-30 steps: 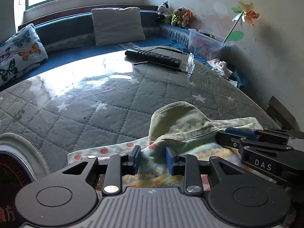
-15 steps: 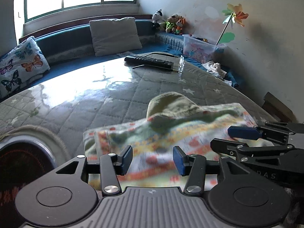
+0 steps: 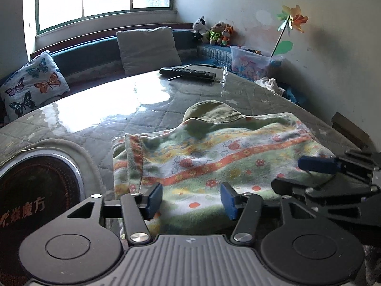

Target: Fold clothes

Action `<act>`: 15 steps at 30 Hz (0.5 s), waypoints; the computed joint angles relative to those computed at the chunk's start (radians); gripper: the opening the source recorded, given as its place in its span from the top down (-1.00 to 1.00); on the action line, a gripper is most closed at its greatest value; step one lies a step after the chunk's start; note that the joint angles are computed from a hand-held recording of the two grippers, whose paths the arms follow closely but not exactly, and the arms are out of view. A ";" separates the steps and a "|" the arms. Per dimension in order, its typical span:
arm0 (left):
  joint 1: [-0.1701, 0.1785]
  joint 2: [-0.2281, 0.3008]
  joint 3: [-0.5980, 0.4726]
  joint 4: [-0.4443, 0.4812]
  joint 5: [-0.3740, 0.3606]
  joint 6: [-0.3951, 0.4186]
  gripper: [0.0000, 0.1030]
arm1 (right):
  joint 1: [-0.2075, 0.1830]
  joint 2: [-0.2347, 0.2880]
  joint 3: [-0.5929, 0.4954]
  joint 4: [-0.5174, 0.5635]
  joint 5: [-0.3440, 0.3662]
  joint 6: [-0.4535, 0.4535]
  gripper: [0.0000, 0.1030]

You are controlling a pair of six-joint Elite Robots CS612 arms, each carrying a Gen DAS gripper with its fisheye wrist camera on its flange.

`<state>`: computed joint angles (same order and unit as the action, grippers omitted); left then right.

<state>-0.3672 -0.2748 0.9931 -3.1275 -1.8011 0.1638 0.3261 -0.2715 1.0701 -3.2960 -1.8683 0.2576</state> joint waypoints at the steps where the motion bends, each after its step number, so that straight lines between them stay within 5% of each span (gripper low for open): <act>1: 0.000 -0.003 0.007 -0.009 0.004 -0.002 -0.33 | 0.002 -0.001 0.004 -0.005 -0.007 0.008 -0.10; 8: -0.002 -0.023 0.062 -0.045 0.027 0.011 -0.64 | 0.009 -0.003 0.023 -0.017 -0.029 0.035 -0.19; 15: -0.002 -0.040 0.109 -0.092 0.044 0.005 -0.94 | 0.018 -0.011 0.044 -0.024 -0.055 0.063 -0.69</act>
<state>-0.3689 -0.3145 1.1020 -3.2197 -1.7572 0.1685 0.3445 -0.2829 1.1144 -3.3198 -1.9229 0.3210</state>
